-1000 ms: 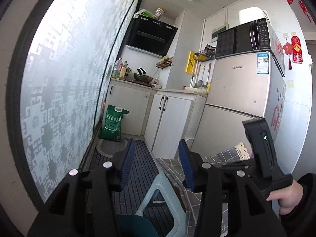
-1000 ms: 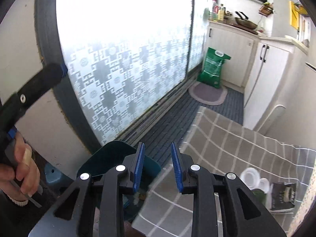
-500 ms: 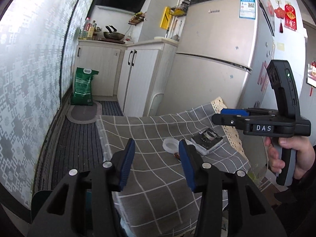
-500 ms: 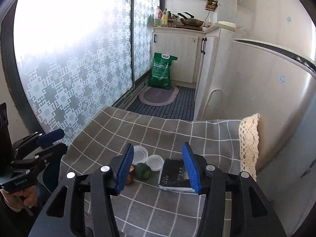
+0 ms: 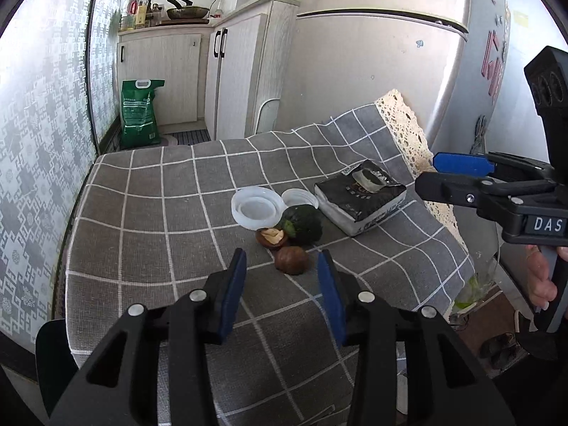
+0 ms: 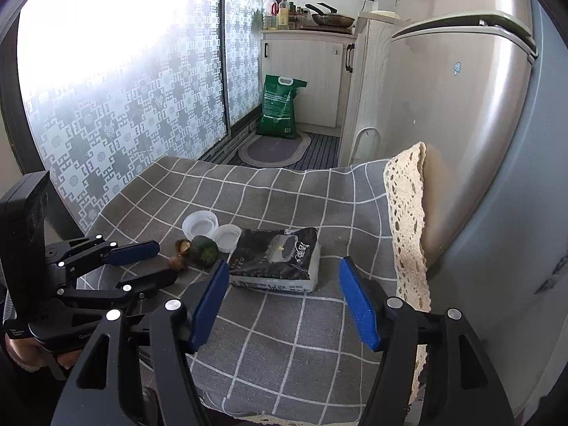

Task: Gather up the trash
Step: 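Grasp the brown nut with the left tool while the right tool grasps the black bag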

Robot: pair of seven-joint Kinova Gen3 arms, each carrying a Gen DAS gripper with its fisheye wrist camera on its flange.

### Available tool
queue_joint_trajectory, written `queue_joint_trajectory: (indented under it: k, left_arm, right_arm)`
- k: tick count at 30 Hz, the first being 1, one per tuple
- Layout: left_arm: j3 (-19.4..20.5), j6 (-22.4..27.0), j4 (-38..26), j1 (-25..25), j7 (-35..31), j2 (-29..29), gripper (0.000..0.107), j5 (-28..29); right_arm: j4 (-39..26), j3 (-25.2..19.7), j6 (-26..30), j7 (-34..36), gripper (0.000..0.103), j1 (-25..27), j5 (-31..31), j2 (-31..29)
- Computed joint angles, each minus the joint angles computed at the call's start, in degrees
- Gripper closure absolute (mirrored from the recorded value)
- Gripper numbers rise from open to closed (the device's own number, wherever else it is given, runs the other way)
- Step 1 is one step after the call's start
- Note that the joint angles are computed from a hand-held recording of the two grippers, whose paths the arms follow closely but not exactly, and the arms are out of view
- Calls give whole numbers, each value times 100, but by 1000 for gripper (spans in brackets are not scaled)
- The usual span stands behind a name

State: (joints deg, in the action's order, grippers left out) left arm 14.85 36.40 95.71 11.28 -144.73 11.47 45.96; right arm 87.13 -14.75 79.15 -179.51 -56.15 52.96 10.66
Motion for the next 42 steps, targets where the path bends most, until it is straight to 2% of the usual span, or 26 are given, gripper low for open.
queue_joint_trajectory:
  k: [4,6,8,10,18,25,40,42]
  left_arm:
    - [-53,-75,-112,185,515,52,70,-384]
    - [-48,-122,-139,230,683,65,80,-534]
    - [-26,-109,-181,237,784,85,85,-645]
    - [8,-127,-199,238,856,102,85,-686]
    - [112,-241,14,-76,296,-58,86,-17]
    - [-12,-53,41,-209,-106,-96,86,403]
    - [-278,267,150,-441,-853,-229,85,1115]
    - [-312,288,181,-481,-968,-254,85,1233]
  right_arm:
    - [204,-32,-11,-191,27,-19,64,-75]
    - [289,-53,-57,-256,25,-1,102,-93]
    - [333,-69,-24,-295,22,-19,188,-49]
    - [353,-69,5,-324,17,-51,274,19]
    - [203,55,-61,-193,12,-112,355,316]
    - [-50,305,-125,-38,10,-144,191,609]
    - [-480,734,171,-155,9,-208,98,1081]
    - [-550,767,218,-111,15,-211,104,1140]
